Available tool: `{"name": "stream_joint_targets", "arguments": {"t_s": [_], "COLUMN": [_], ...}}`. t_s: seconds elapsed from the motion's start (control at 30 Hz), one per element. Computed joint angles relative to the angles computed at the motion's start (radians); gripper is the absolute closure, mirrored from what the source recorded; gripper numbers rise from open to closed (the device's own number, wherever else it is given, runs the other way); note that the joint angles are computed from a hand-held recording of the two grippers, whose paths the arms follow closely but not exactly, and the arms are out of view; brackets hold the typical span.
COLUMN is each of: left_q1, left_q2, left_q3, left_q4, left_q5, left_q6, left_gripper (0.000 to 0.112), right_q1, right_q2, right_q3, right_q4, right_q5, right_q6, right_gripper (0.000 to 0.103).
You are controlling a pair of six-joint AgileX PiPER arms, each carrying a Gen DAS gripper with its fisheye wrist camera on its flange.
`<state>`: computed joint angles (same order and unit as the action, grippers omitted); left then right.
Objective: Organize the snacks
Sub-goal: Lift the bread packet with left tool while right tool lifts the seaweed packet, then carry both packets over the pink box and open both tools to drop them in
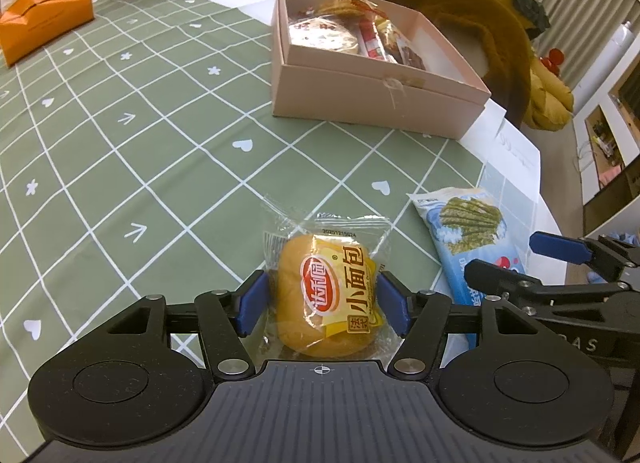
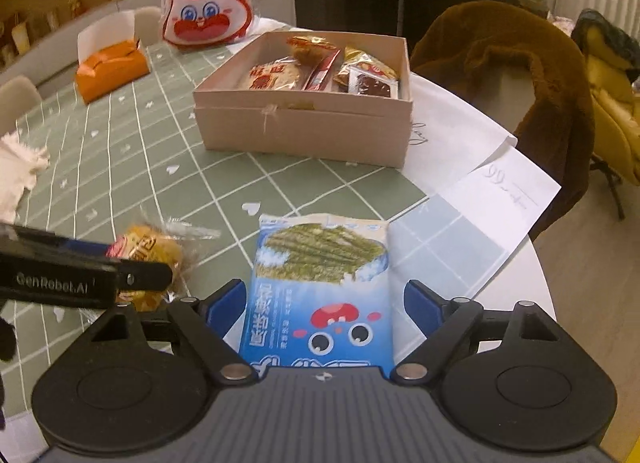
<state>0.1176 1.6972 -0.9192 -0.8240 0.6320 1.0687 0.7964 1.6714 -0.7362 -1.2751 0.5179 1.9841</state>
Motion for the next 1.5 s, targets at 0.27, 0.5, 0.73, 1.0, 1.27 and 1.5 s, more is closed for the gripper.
{"name": "stream_joint_targets", "arguments": {"t_s": [0.27,0.5,0.73,1.0,1.27,1.5], "left_q1": [0.005,0.004,0.019,0.118,-0.017,-0.04], "left_q2": [-0.002,-0.008,-0.003,-0.035,0.285,0.581], "left_q3": [0.008,0.018,-0.005,-0.31,-0.828,-1.047], "left_q4": [-0.018,-0.029,-0.005,-0.306,-0.234,-0.162], "left_q5": [-0.003,-0.012,0.036,0.312,0.313,0.331], "left_q6": [0.019,0.025,-0.058,0.028,-0.191,-0.349], "left_gripper": [0.045,0.045,0.054,0.056,0.054,0.059], "right_q1": [-0.017,-0.001,0.006,-0.053,-0.322,-0.431], "right_q2": [0.065,0.06,0.02,-0.299,-0.181,0.055], "right_q3": [-0.048,-0.041,-0.01,-0.109,-0.545,-0.739], "right_q4": [0.071,0.053,0.061,0.063,0.326,0.564], "right_q5": [-0.04,-0.011,0.02,0.159,0.109,0.039], "right_q6": [-0.098,-0.079,-0.065,-0.326,-0.818,-1.0], "right_gripper": [0.016,0.019,0.019,0.019,0.019,0.019]}}
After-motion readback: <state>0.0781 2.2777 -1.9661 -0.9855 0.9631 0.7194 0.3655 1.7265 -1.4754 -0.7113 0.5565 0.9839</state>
